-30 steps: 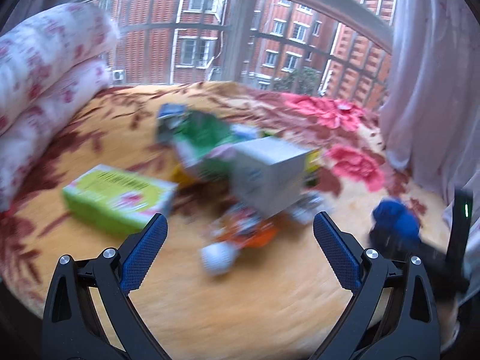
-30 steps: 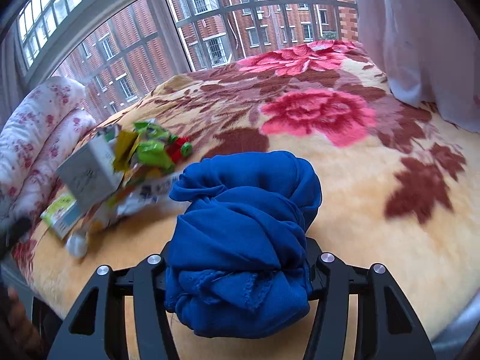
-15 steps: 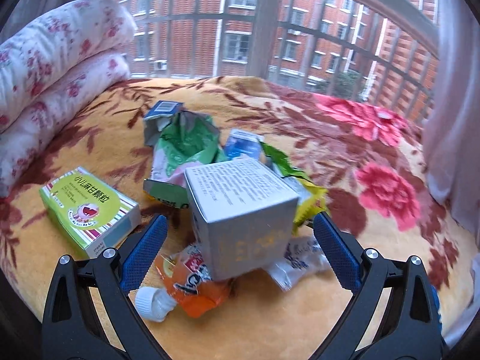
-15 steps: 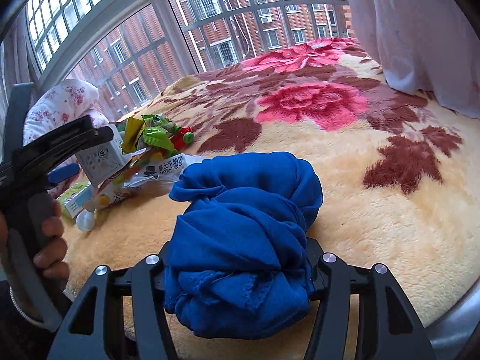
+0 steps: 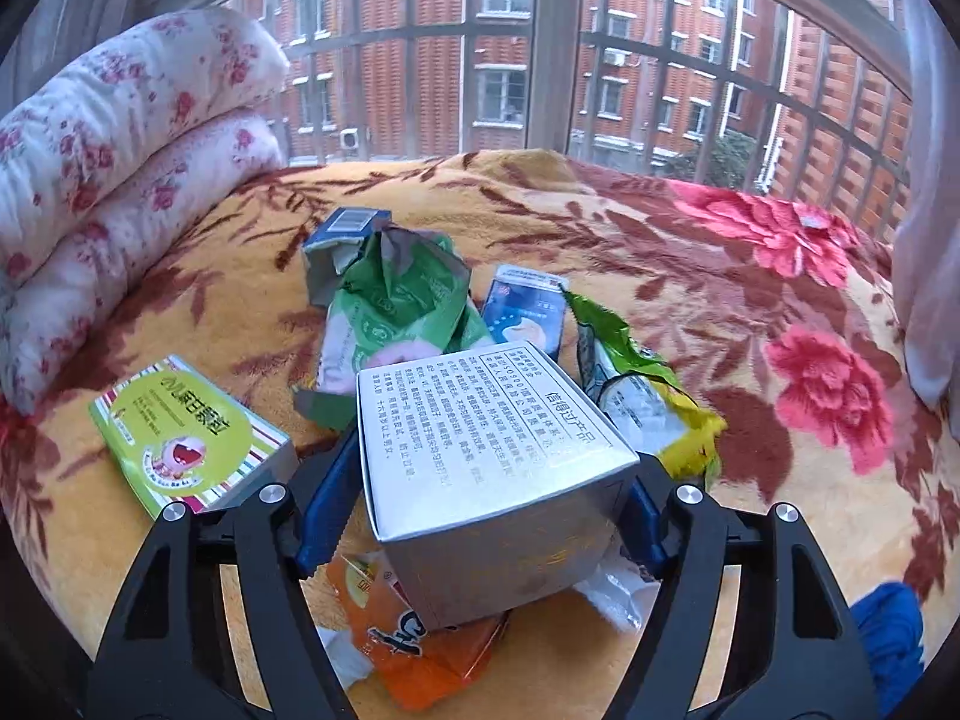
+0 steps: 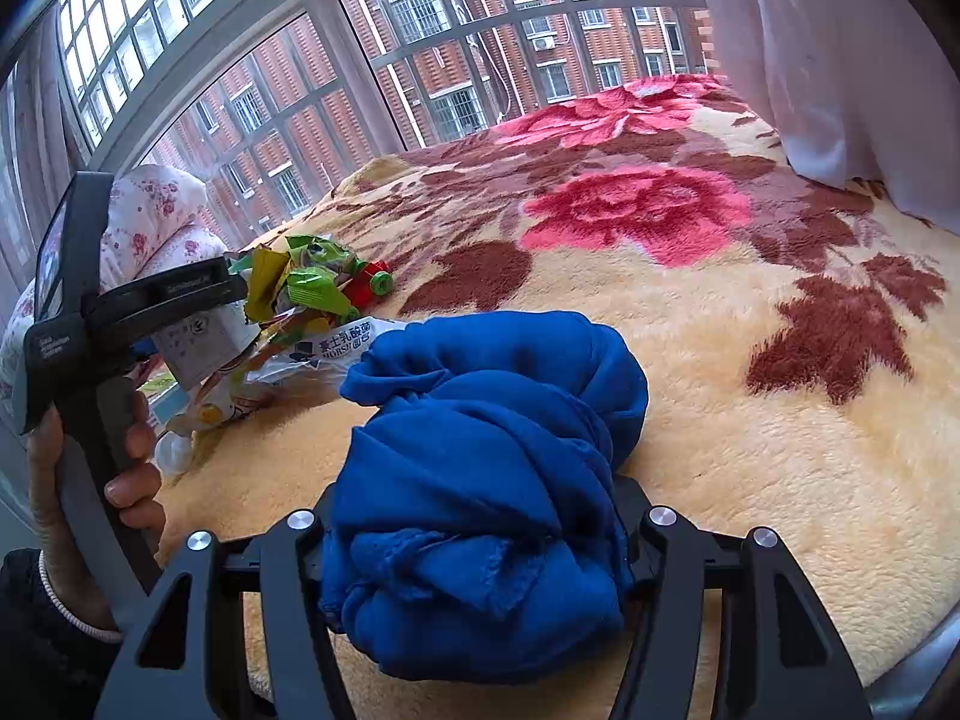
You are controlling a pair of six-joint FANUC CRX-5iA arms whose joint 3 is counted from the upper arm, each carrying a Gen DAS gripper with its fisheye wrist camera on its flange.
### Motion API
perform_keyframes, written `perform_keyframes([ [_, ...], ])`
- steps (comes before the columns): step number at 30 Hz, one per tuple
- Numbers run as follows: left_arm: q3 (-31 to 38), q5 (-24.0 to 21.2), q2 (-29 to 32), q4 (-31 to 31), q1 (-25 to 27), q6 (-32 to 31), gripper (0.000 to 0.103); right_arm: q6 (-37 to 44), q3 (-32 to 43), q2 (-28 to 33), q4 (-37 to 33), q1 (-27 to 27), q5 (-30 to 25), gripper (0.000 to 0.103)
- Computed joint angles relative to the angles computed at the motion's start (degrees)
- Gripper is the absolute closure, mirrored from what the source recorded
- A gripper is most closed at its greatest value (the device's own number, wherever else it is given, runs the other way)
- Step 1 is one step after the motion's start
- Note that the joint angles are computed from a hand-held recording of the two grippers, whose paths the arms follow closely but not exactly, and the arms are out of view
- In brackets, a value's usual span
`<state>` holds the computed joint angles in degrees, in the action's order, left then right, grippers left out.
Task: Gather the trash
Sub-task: 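Grasp the white medicine box with the left gripper while the right gripper holds the blue cloth, then carry both items to the orange bucket and open both grippers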
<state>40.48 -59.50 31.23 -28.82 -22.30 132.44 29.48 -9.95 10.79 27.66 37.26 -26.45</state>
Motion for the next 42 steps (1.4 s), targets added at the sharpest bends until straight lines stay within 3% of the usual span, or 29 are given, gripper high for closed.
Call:
perform_keyframes([
  [10, -18.21, 13.95, -13.91, 6.80, 2.07, -7.81, 0.033, -1.58, -0.29, -2.03, 3.49, 2.35, -2.10, 0.044],
  [20, -35.83, 20.94, -28.19, 11.16, 3.57, -18.65, 0.033, 3.36, -0.20, -5.14, 2.29, 7.67, -4.55, 0.044],
  [25, -44.25, 24.92, -34.01, 13.56, 4.49, -24.77, 0.033, 10.54, 0.50, -6.85, -4.64, 10.12, -5.56, 0.044],
  [31, -53.89, 29.02, -39.08, 21.49, 7.11, -35.58, 0.033, 17.78, -0.91, -8.70, -7.16, 14.77, -7.29, 0.044],
  [36, -59.87, 30.32, -41.73, 28.81, 8.43, -46.47, 0.033, 27.26, -0.21, -8.83, -14.53, 17.99, -10.75, 0.044],
  [42, -64.31, 29.42, -42.90, 31.94, 8.40, -55.25, 0.033, 32.23, 1.30, -6.65, -21.04, 18.91, -16.33, 0.044],
])
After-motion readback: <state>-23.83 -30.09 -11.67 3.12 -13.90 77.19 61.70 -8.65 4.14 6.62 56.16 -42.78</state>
